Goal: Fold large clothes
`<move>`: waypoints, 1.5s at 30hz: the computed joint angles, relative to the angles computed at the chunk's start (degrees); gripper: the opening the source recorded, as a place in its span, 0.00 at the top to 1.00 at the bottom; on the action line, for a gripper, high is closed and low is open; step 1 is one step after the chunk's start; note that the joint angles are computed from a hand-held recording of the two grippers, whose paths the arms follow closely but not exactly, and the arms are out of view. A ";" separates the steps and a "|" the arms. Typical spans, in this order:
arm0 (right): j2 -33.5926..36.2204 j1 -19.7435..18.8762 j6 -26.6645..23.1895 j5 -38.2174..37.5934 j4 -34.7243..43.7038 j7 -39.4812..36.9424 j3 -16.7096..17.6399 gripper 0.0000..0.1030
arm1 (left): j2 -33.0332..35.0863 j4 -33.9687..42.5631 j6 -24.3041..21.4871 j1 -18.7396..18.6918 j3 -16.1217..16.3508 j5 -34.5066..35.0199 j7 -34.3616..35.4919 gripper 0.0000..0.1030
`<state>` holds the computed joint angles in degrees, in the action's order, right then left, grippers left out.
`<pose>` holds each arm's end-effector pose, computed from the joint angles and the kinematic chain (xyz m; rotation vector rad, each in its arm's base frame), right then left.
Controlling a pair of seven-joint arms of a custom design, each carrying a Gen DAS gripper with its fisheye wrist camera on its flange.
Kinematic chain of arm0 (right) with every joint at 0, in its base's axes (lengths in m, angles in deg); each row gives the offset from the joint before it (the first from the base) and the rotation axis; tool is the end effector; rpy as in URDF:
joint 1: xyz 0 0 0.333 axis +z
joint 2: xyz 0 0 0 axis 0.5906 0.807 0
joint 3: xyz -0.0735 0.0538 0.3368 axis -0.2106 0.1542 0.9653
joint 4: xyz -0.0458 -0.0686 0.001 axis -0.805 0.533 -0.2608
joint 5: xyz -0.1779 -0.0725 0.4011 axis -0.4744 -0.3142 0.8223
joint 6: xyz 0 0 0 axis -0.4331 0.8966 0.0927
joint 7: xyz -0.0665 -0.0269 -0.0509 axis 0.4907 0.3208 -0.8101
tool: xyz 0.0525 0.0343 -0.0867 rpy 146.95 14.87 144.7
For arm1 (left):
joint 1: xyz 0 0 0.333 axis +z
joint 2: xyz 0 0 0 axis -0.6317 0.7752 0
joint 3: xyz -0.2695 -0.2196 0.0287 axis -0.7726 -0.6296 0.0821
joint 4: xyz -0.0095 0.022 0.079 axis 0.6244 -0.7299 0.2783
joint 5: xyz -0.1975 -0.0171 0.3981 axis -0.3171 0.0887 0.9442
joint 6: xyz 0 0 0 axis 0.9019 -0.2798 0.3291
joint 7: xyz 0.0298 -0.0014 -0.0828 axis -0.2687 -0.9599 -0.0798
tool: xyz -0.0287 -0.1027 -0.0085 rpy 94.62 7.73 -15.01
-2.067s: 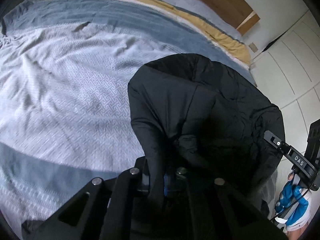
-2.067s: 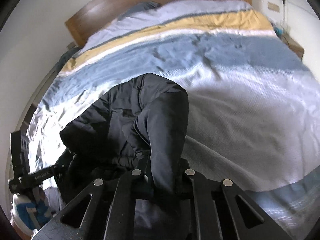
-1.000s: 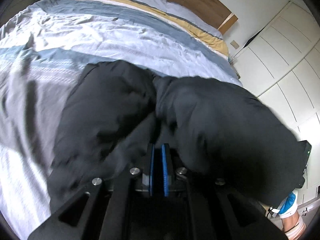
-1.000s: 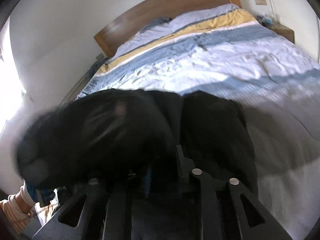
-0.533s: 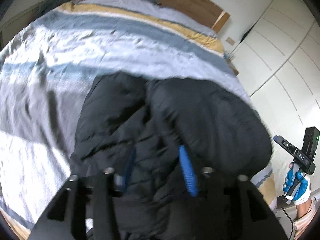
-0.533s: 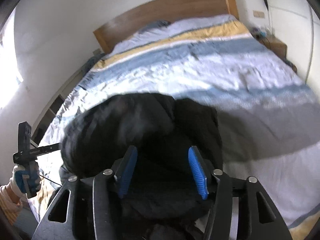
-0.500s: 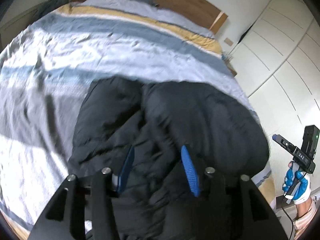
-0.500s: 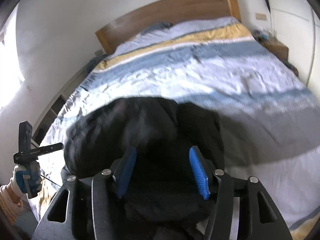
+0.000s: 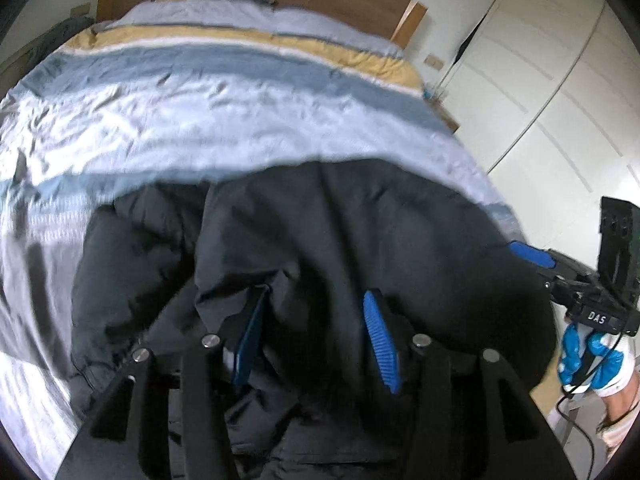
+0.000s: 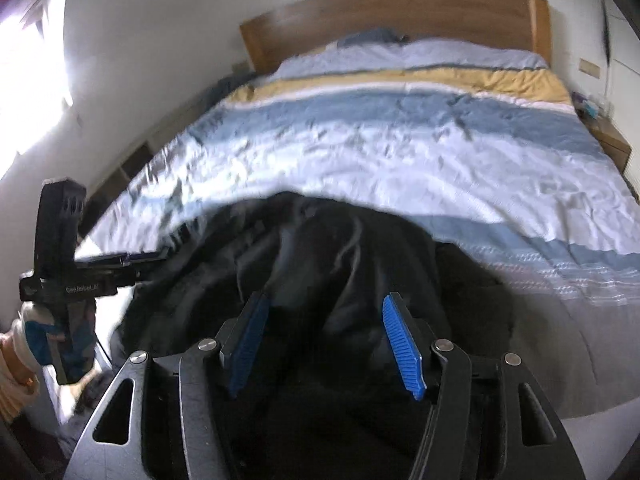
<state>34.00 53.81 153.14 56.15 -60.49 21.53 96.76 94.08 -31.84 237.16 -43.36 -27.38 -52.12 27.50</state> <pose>0.6911 0.3226 0.5280 -2.0212 1.2883 -0.2388 0.6779 -0.1688 0.5199 -2.0083 1.9961 -1.0021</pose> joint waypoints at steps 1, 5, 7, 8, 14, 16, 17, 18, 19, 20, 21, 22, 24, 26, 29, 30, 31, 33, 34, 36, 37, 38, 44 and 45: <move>0.21 -0.09 -0.01 -0.08 -0.64 -0.47 0.03 0.42 | 0.22 -1.15 0.58 -0.24 0.29 1.15 -0.75 0.53; -0.19 -1.20 2.58 2.11 -5.21 -3.34 0.97 0.42 | 0.25 -5.43 4.97 0.05 -0.19 -0.12 0.70 0.50; -0.50 -1.20 5.49 2.47 -7.78 -4.68 1.13 0.42 | 0.67 -6.42 7.05 -0.35 -0.12 0.99 0.23 0.49; -0.39 -0.98 6.41 2.03 -8.30 -4.76 0.98 0.42 | 0.94 -6.65 7.77 -0.69 0.09 2.30 -0.62 0.48; -0.09 0.00 10.24 -1.90 -11.22 -3.25 0.29 0.42 | 1.22 -8.53 9.91 -1.29 0.28 7.45 -4.38 0.47; -0.83 0.31 8.78 -3.37 -11.44 -1.92 -0.25 0.42 | 0.53 -8.77 8.81 -1.18 0.24 7.98 -4.74 0.47; -1.19 0.59 7.61 -4.33 -11.26 -1.02 -0.67 0.42 | 0.07 -8.94 8.23 -1.18 0.28 8.34 -4.90 0.47; -1.56 0.68 6.52 -5.01 -11.14 -0.48 -0.89 0.42 | -0.76 -9.28 7.39 -1.24 0.35 8.86 -5.09 0.47; -2.15 0.77 5.20 -5.73 -11.05 0.03 -1.14 0.42 | -1.47 -9.38 6.53 -1.28 0.47 9.29 -5.28 0.47; -2.80 0.89 4.09 -6.47 -11.06 0.55 -1.42 0.42 | -2.43 -9.75 5.77 -1.34 0.60 9.68 -5.59 0.47; -3.52 0.96 3.23 -7.02 -11.15 1.02 -1.63 0.42 | -3.33 -10.03 5.17 -1.31 0.62 9.42 -5.57 0.47; -4.18 0.84 2.58 -7.03 -11.22 1.24 -1.66 0.42 | -4.51 -10.49 4.53 -1.17 0.59 8.33 -5.14 0.47; -5.44 0.53 1.55 -6.49 -11.24 1.51 -1.66 0.42 | -6.63 -11.17 3.47 -1.11 0.82 6.45 -4.52 0.47; -6.86 0.16 1.24 -5.30 -11.55 1.34 -1.56 0.42 | -8.58 -11.62 3.35 -1.29 1.14 4.80 -3.70 0.47; -8.04 -0.24 0.26 -2.79 -10.48 0.51 -1.30 0.42 | -9.93 -10.81 3.15 -1.90 1.53 2.35 -1.91 0.47; -7.90 -0.15 -0.04 -2.41 -9.74 0.31 -1.28 0.42 | -9.92 -10.26 3.21 -2.21 1.54 1.18 -0.98 0.47; -7.66 0.05 -0.27 -2.32 -9.02 0.17 -1.25 0.41 | -9.61 -9.56 3.05 -2.46 1.53 0.65 -0.55 0.47; -6.61 0.50 -0.82 -2.41 -7.29 -0.28 -1.10 0.40 | -8.31 -8.10 3.07 -3.02 1.23 -0.30 0.47 0.47; -5.99 0.73 -1.04 -2.38 -6.63 -0.50 -0.95 0.40 | -7.55 -7.34 2.99 -3.19 1.06 -0.58 0.82 0.47; -4.58 1.30 -1.54 -2.87 -5.53 -0.57 -0.80 0.40 | -5.84 -6.23 3.21 -3.60 0.46 -1.13 1.68 0.47; -3.84 1.60 -1.82 -3.22 -5.20 -0.36 -0.78 0.40 | -5.36 -6.16 3.38 -3.76 0.15 -1.30 1.83 0.47; -3.24 1.83 -1.88 -3.45 -5.12 -0.18 -0.74 0.40 | -4.76 -5.91 3.32 -3.86 -0.13 -1.73 2.19 0.47; -1.65 1.67 0.17 -3.19 -6.68 0.14 -0.35 0.39 | -2.36 -7.27 4.87 -4.81 -0.53 3.86 -1.33 0.46; -1.68 1.58 0.51 -3.31 -7.16 -0.22 -0.33 0.39 | -2.28 -7.79 5.43 -4.90 -0.54 4.85 -1.89 0.46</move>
<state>32.33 55.39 153.65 52.84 -67.65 21.31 96.42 91.79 -39.63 242.59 -48.26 -27.92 -47.28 25.61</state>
